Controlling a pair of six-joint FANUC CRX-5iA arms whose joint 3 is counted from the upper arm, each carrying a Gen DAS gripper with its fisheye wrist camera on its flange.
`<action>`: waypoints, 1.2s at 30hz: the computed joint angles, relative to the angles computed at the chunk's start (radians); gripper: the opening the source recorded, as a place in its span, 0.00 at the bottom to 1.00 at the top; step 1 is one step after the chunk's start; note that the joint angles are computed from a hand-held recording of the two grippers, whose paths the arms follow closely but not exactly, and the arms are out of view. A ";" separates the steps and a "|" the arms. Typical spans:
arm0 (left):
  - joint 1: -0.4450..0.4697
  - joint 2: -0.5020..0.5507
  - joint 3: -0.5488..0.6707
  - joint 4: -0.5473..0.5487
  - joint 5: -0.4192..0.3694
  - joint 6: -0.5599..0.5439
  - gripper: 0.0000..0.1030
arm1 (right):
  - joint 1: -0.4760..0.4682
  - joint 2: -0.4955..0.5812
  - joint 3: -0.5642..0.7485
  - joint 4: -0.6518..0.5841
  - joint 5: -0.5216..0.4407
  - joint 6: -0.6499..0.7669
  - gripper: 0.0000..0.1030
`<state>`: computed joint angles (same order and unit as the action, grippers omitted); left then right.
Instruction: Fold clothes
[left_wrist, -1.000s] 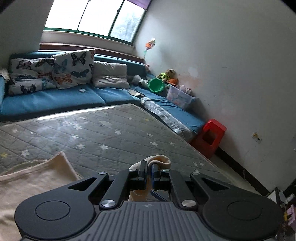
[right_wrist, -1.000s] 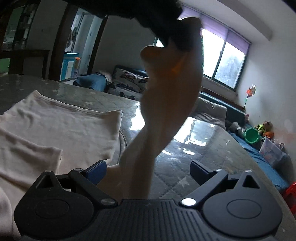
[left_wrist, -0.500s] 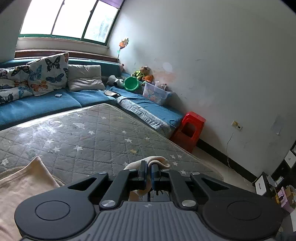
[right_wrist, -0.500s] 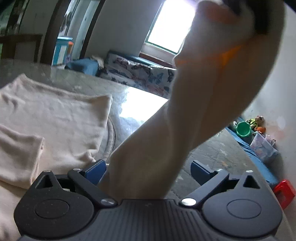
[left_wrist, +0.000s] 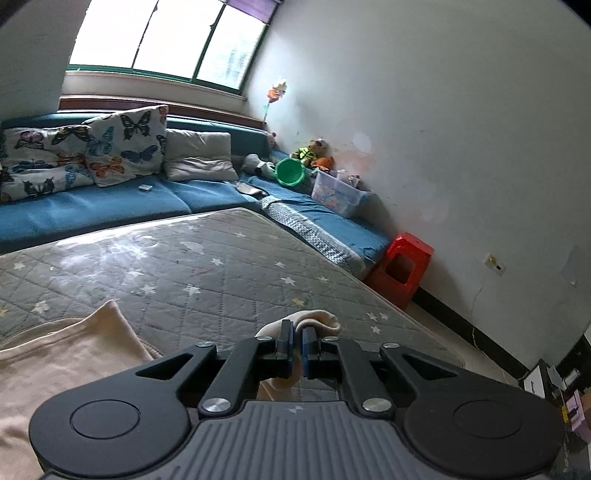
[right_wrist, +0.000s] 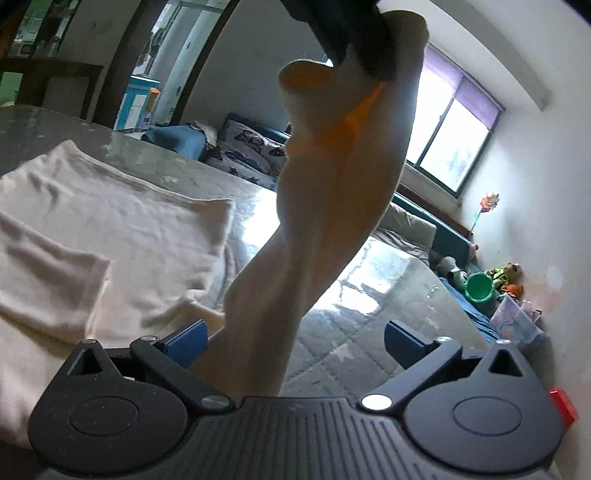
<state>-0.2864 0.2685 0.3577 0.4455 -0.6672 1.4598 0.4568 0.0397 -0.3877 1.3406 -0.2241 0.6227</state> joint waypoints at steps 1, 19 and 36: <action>0.002 -0.004 -0.003 -0.001 0.003 0.002 0.05 | 0.003 -0.003 -0.003 -0.010 -0.002 0.019 1.00; 0.042 -0.135 -0.137 -0.077 0.049 0.096 0.05 | 0.000 -0.093 -0.098 0.064 -0.017 0.029 1.00; 0.207 -0.375 -0.478 -0.125 -0.072 0.441 0.05 | -0.032 -0.122 -0.134 0.219 0.016 -0.053 1.00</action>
<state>-0.0789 -0.1064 -0.1205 0.3207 -0.7397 1.9003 0.4244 -0.0823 -0.5218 1.5594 -0.2079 0.5701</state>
